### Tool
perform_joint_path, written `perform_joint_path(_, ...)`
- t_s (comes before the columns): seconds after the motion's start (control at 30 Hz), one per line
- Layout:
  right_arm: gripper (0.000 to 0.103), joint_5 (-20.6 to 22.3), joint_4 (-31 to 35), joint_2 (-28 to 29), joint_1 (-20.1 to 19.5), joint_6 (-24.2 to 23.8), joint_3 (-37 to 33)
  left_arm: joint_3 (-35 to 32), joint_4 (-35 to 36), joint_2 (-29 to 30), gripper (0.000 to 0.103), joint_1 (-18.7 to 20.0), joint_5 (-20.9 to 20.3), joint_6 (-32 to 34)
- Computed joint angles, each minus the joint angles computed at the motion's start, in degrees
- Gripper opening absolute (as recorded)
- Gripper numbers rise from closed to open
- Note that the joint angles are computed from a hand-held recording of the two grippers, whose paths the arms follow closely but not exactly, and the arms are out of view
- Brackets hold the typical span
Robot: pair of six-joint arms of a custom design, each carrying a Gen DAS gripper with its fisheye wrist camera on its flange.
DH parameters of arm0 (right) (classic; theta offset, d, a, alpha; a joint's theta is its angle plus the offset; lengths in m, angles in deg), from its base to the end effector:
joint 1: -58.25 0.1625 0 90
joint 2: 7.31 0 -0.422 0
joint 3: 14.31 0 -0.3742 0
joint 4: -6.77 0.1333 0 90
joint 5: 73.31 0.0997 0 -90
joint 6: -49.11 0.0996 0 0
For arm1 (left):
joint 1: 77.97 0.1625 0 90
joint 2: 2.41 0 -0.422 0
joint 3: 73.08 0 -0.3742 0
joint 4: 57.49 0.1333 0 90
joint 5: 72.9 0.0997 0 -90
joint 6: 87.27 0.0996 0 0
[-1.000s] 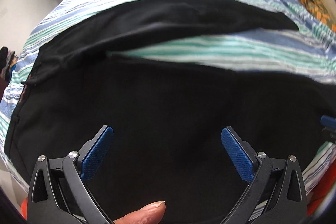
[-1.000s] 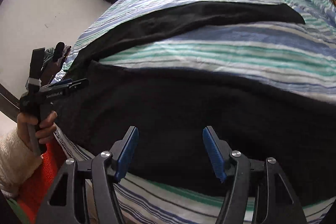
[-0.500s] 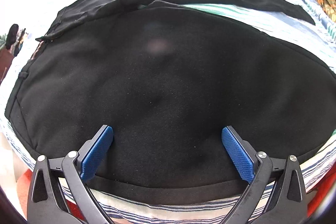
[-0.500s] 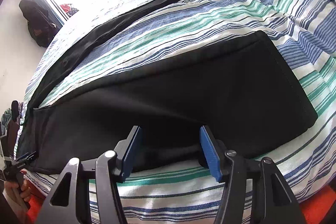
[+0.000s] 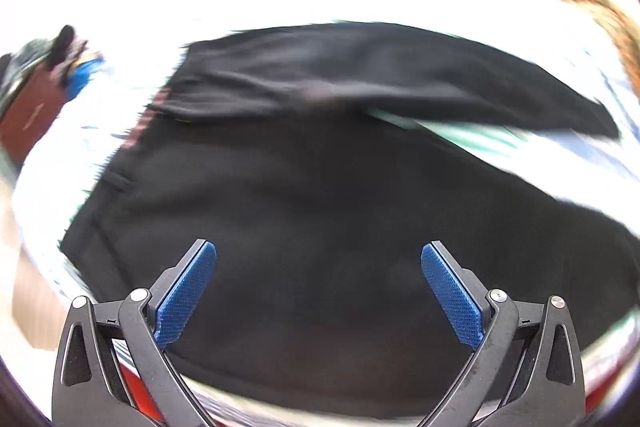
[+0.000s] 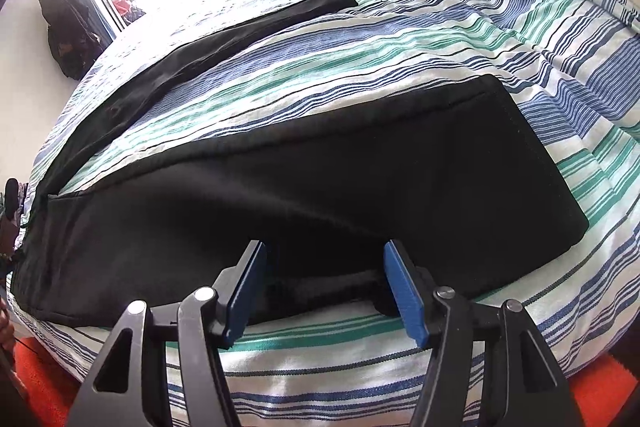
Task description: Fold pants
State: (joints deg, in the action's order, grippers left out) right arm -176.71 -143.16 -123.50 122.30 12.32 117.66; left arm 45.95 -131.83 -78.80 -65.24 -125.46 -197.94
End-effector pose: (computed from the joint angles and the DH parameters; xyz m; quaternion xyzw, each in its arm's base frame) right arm -0.0378 -0.3296 0.4393 0.0433 -0.9204 0.2624 0.2866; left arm -0.3081 -0.2683 0.1928 -0.0880 0.8372 -0.3116 0.4408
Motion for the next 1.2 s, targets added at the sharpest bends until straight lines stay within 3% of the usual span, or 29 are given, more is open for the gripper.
perform_joint_path(0.1,0.061,-1.1,-3.34,-0.55,1.57,-1.24,1.02,1.84,6.14,-2.7,0.103,3.7,-2.37,-4.75)
perform_joint_path(0.17,0.061,-2.73,-4.53,-0.65,2.98,-0.88,1.08,5.21,5.77,-6.0,0.103,5.32,-5.14,-6.08)
perform_joint_path(0.23,0.061,-5.61,-4.61,-0.61,5.14,0.61,0.55,7.18,7.51,-8.19,0.102,1.45,-4.57,-8.59)
perform_joint_path(0.3,0.062,-7.13,-3.83,-0.94,7.67,2.09,-0.08,5.83,11.15,-7.99,0.103,0.27,-5.52,-11.11)
perform_joint_path(0.4,0.066,-11.65,-4.44,1.75,14.77,2.42,-0.95,4.34,11.33,-12.57,0.103,0.14,0.32,-14.19)
perform_joint_path(0.5,0.066,-14.29,-1.84,8.26,22.7,6.24,-3.74,0.85,12.67,-13.41,0.103,3.32,9.41,-14.47)
perform_joint_path(0.6,0.066,-12.79,1.39,16.81,29.53,10.96,-7.82,-2.4,13.56,-10.43,0.103,9.98,16.7,-9.81)
perform_joint_path(0.67,0.066,-10.65,1.06,23.18,33.63,12.16,-10.55,-2.47,10.4,-9.5,0.103,15.45,18.49,-5.46)
perform_joint_path(0.77,0.066,-6.68,0.15,32.27,38.38,13.36,-14.72,1.35,2.24,-10.06,0.103,21.88,15.17,0.32)
perform_joint_path(0.87,0.066,-3.84,-2.35,41.1,42.07,12.58,-18.49,5.69,4.98,-10.32,0.103,19.25,19.85,-5.04)
perform_joint_path(1.0,0.068,-2.34,-7.2,51.87,45.32,10.21,-22.19,4.92,7.53,-8.49,0.103,19.68,20.59,-7.19)
perform_joint_path(1.13,0.068,0.35,-2.2,60.47,43.97,13.78,-27.94,5.18,8.24,-8.27,0.103,19.18,21.18,-8.6)
perform_joint_path(1.2,0.067,-1.71,1.12,63.79,42.35,14.25,-31.07,5.32,8.58,-8.52,0.103,19.21,21.37,-8.8)
